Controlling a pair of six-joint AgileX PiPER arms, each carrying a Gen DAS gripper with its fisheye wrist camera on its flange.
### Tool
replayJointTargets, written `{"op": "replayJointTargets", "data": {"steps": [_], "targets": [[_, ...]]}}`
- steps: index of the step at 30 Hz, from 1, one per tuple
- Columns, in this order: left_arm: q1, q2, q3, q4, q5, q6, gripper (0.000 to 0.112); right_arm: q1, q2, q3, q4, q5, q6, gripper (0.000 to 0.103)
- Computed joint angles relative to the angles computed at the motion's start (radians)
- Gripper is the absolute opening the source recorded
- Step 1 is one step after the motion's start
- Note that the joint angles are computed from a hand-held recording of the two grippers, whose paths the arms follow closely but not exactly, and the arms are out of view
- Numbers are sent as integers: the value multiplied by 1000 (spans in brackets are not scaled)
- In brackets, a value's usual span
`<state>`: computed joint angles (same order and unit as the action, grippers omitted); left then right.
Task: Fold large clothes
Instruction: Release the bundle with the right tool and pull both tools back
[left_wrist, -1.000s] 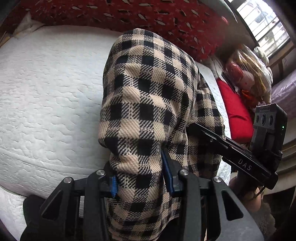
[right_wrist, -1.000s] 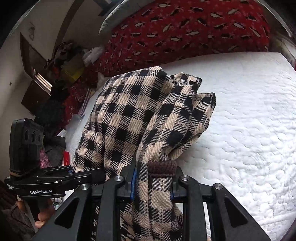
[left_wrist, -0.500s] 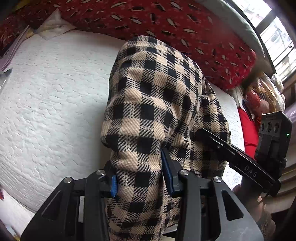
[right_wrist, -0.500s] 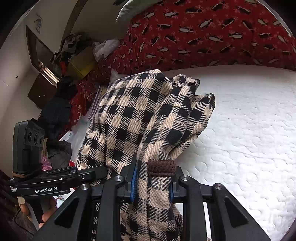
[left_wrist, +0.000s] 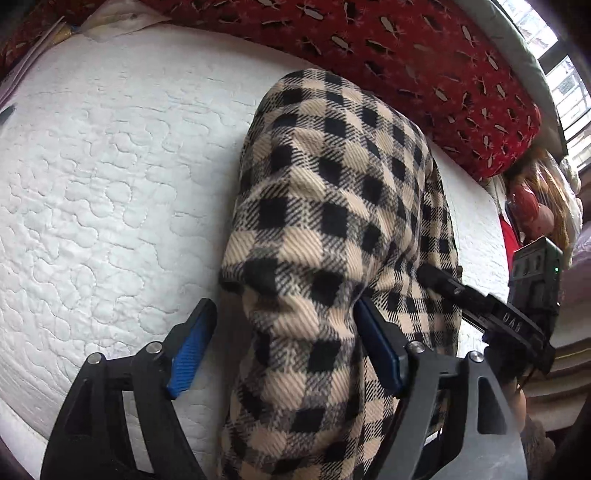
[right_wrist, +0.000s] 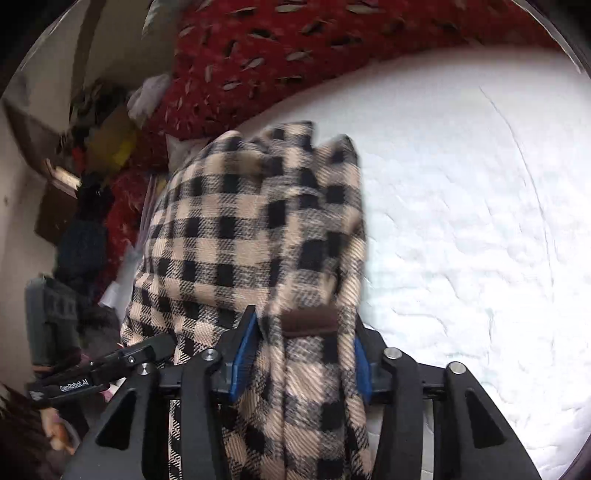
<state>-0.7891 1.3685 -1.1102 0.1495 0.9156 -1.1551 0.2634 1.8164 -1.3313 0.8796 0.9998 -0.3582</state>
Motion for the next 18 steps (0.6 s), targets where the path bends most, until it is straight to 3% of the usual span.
{"op": "replayJointTargets", "data": {"steps": [3,6,9,12,14,16,18], "targets": [[8,-50,-2,1,25,10,77,-59,-14,11,32,43,29,46],[-5,-62,-82,113,96,-21,77,-53,-61,-34,-25,-12,79,50],[1,8,-210,216,161,-18,77,9,-78,-122,-79,-88,71,50],[54,166,-349,233,228,66,77,97,-40,-227,-193,-127,96,46],[97,225,-369,206,231,101,78,138,8,-284,-247,-139,127,43],[155,238,-317,161,153,95,80,161,69,-346,-322,-129,203,41],[208,239,-278,89,88,118,88,184,197,-479,-471,-35,323,28]]}}
